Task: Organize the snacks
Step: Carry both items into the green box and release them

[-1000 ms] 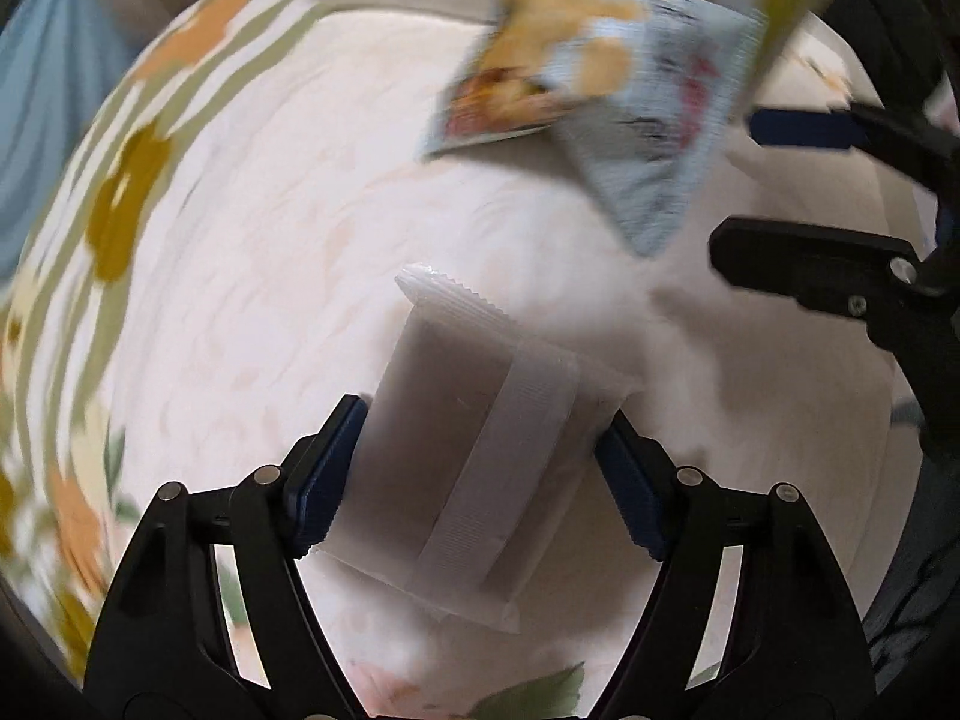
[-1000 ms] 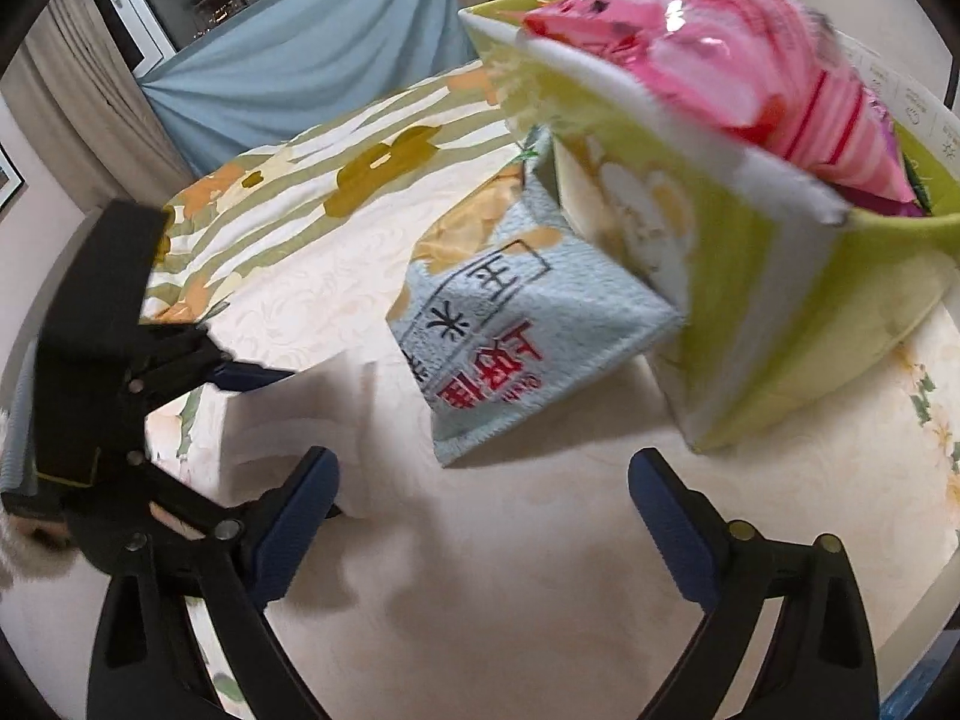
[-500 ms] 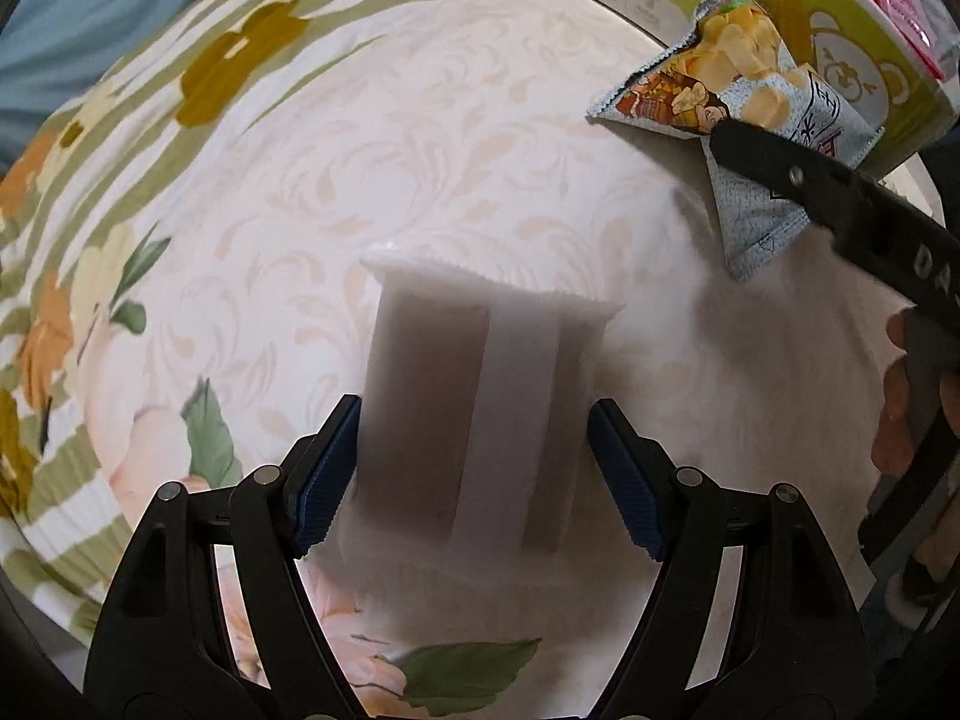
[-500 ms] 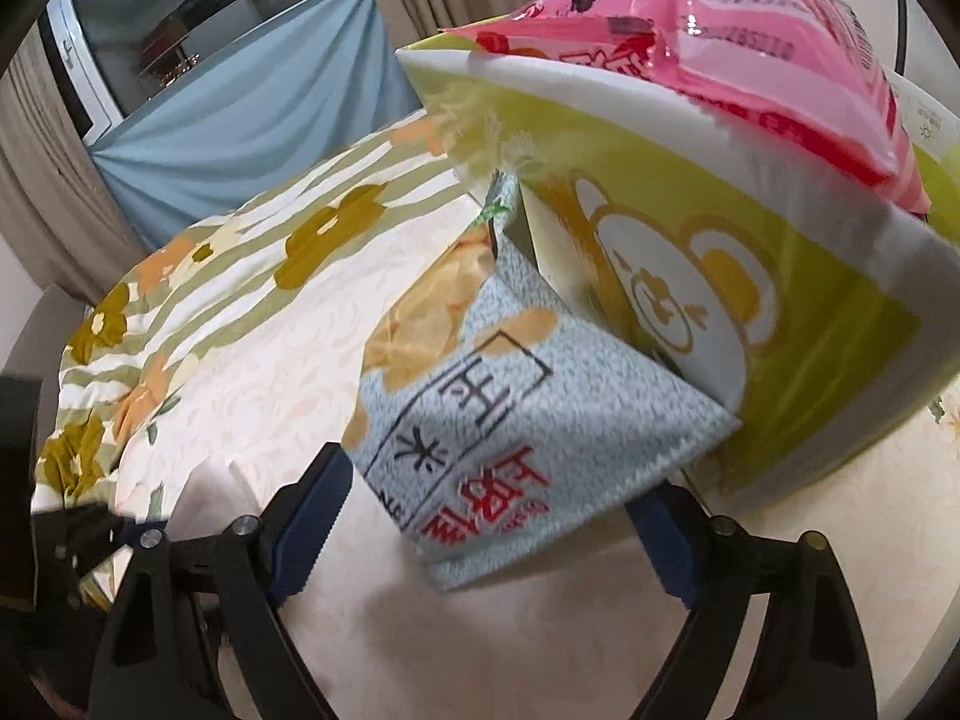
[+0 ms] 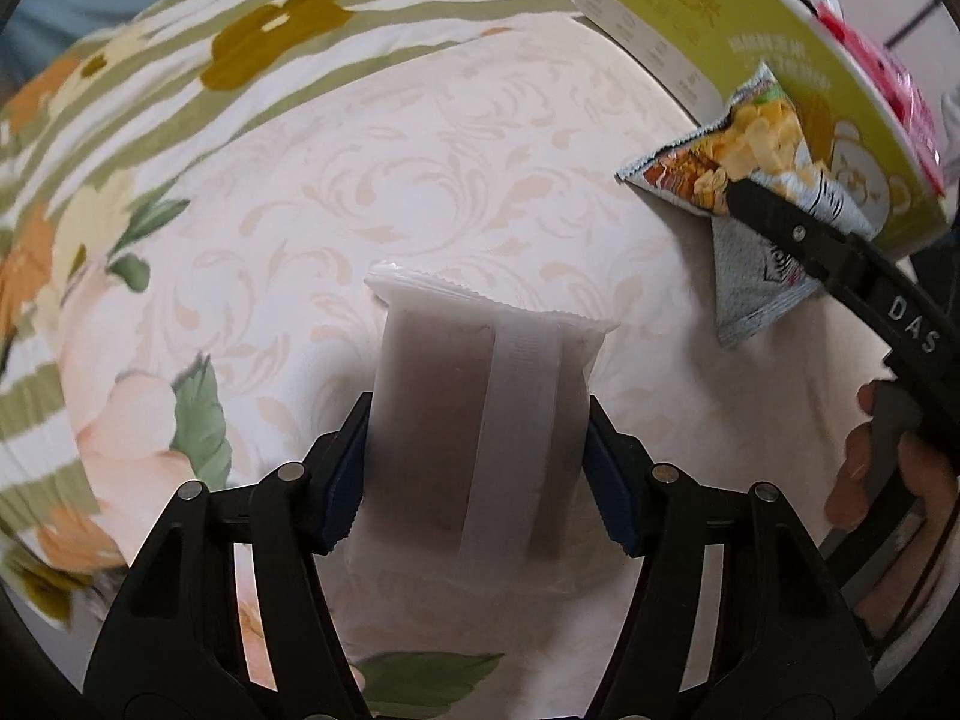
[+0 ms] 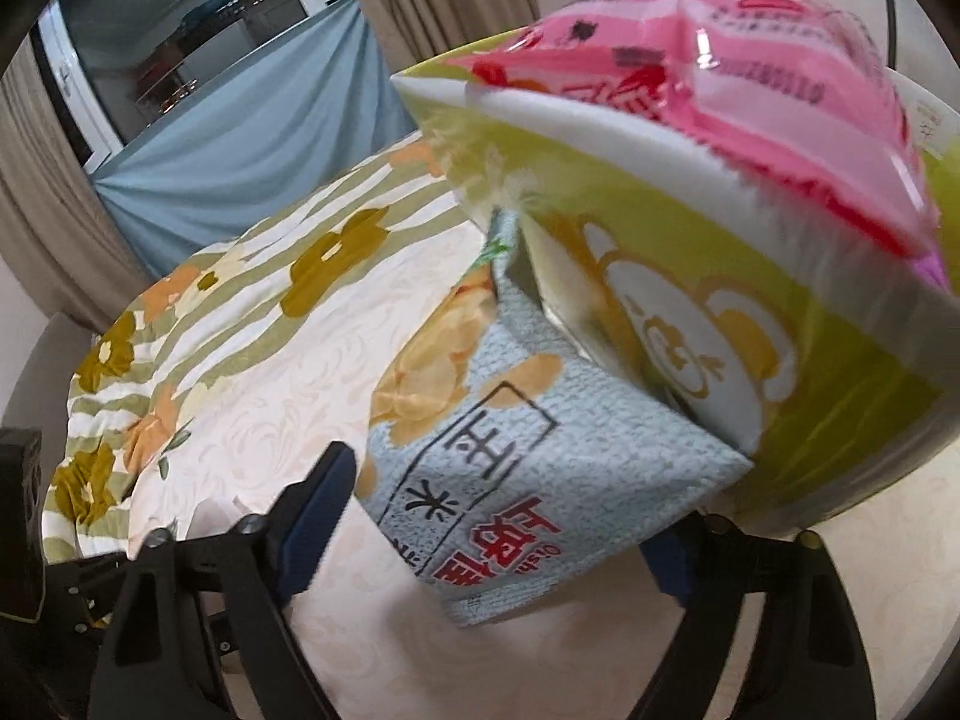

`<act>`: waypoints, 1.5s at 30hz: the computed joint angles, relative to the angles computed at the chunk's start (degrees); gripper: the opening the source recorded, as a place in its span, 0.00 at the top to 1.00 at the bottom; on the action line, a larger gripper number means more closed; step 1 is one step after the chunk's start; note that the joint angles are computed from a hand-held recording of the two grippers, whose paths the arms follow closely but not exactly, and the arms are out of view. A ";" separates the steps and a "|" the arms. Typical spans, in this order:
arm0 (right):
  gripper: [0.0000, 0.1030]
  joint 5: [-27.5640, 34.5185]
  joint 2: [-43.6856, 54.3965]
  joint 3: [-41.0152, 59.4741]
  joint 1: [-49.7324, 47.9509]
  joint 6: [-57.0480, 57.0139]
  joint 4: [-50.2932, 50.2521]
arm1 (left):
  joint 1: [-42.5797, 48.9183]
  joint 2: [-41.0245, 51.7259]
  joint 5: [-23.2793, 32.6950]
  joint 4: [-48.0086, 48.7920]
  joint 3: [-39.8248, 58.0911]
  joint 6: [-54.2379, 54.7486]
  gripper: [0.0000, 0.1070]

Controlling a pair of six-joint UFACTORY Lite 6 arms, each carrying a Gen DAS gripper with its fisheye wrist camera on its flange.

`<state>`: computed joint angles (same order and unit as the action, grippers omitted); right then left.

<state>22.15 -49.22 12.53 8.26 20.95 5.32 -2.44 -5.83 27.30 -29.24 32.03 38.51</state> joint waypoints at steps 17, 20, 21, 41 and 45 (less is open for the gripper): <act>0.48 15.84 -6.15 14.18 14.17 8.40 -10.14 | 5.81 -17.64 12.76 3.09 2.72 -9.46 0.44; 0.48 19.71 -6.18 20.56 7.02 -7.30 1.59 | 3.91 -21.67 16.30 5.47 6.88 -15.06 0.44; 0.48 20.99 -5.99 22.15 3.48 -13.30 6.29 | 3.12 -22.03 17.03 6.25 8.40 -16.91 0.44; 0.48 65.30 39.98 67.19 -75.35 -89.48 44.57 | -42.20 18.72 18.72 41.97 64.78 -83.99 0.43; 0.48 66.34 49.78 75.50 -76.02 -91.74 43.51 | -45.24 34.15 23.34 43.58 82.23 -88.88 0.43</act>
